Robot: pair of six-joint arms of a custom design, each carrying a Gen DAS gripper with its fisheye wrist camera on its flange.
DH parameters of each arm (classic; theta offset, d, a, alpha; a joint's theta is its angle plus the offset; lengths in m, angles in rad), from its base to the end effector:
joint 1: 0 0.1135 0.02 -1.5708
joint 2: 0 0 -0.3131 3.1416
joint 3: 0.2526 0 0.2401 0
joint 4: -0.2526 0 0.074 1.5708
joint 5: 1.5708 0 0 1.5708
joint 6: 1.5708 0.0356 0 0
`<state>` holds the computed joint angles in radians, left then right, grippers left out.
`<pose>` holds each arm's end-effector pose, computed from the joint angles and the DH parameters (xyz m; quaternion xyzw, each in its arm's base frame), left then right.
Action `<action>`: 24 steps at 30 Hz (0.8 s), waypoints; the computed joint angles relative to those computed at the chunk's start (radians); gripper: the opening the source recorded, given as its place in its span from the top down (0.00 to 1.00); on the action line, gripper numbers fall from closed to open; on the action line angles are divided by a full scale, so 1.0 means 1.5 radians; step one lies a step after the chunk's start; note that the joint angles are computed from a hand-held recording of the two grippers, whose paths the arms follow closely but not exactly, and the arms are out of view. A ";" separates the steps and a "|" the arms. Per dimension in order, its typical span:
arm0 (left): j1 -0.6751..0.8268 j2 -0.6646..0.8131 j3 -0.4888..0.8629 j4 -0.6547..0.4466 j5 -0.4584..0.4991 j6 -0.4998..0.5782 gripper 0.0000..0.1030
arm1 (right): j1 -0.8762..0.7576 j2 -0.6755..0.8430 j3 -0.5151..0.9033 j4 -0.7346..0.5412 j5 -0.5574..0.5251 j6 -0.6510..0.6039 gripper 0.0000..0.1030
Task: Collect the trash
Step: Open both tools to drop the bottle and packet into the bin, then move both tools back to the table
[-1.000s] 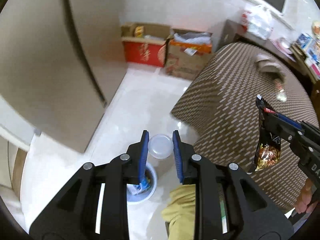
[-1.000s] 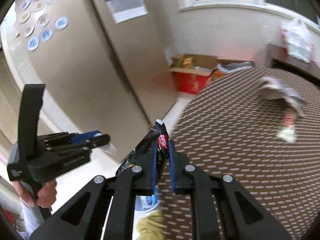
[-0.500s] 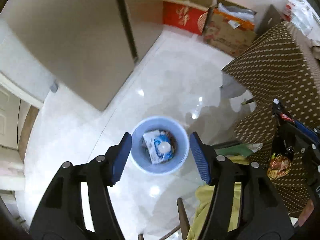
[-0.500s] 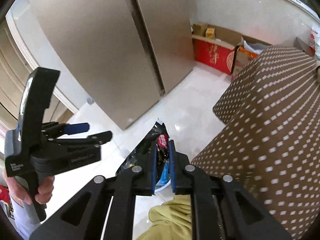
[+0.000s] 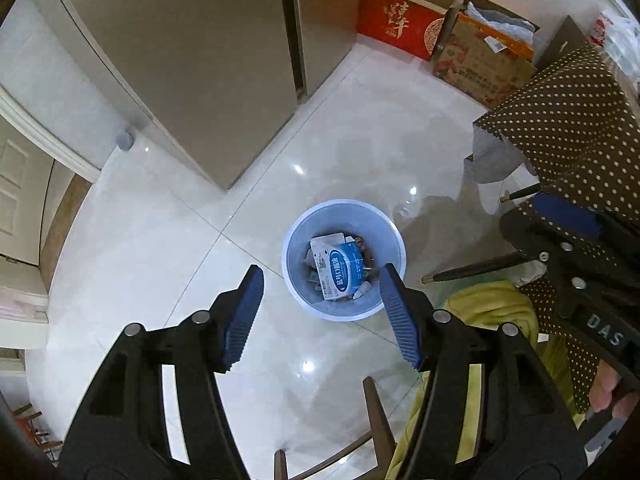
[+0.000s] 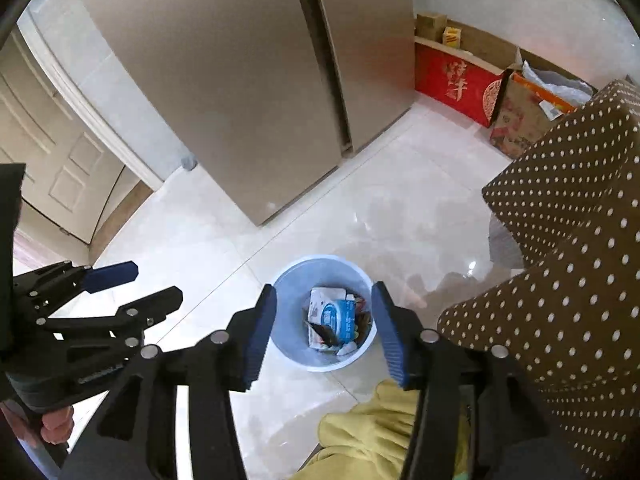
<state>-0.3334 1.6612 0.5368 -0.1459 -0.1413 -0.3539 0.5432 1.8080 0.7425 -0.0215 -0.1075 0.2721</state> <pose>0.2238 -0.0722 0.1372 -0.0207 0.9861 0.0154 0.1641 0.2630 0.1632 0.1466 -0.1438 0.9589 0.1427 0.1989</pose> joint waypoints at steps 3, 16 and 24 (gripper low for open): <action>-0.022 -0.012 0.007 -0.016 -0.010 -0.010 0.41 | 0.003 -0.044 -0.035 -0.003 0.010 0.001 0.52; -0.185 -0.065 0.113 -0.100 -0.042 -0.080 0.36 | -0.156 -0.333 -0.107 -0.138 -0.044 -0.069 0.40; -0.294 -0.016 0.254 -0.142 -0.051 -0.096 0.30 | -0.398 -0.426 -0.090 -0.259 -0.148 -0.185 0.34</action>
